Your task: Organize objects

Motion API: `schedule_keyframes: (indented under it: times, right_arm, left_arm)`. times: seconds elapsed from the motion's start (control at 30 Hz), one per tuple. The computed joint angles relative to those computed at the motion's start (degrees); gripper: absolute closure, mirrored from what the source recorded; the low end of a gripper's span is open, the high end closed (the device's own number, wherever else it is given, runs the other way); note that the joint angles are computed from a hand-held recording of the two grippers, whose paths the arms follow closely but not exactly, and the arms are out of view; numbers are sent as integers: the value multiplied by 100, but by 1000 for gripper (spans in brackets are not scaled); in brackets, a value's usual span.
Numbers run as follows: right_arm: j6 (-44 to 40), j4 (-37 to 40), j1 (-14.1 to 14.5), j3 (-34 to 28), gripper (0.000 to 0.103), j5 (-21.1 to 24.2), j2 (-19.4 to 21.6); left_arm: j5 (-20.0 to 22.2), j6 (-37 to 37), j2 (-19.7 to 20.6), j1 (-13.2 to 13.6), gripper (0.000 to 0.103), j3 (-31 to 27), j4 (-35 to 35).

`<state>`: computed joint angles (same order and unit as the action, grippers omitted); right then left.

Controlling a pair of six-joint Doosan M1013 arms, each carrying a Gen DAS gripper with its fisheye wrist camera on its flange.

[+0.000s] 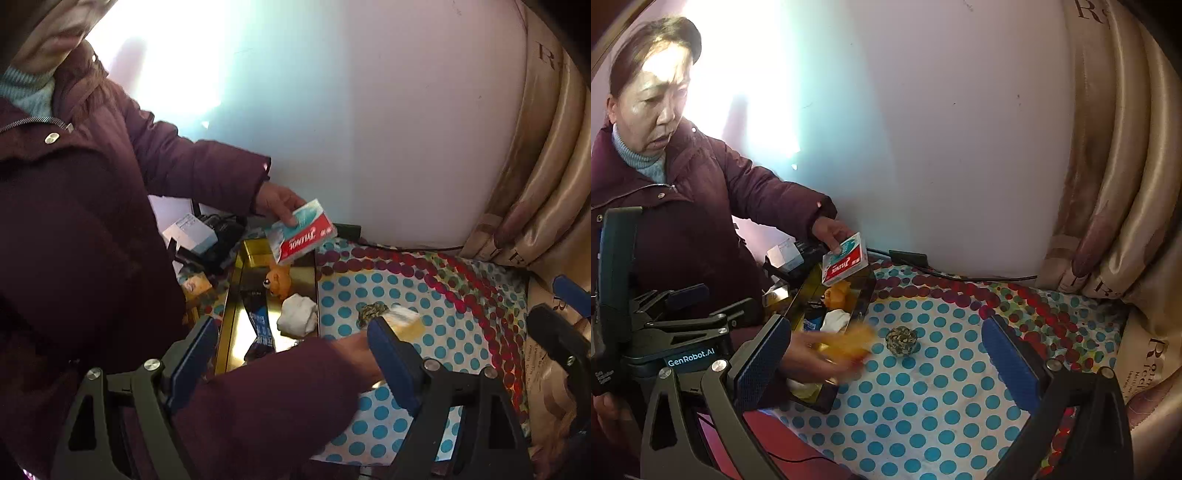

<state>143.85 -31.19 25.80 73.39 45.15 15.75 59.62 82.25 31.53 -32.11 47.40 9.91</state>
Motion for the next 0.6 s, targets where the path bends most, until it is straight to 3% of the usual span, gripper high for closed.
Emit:
schedule_keyframes:
  times: [0.6]
  right_arm:
    - [-33,-195,8,-36,0,-58,18]
  left_arm:
    - [178,324,106,-105,18,-166,-23]
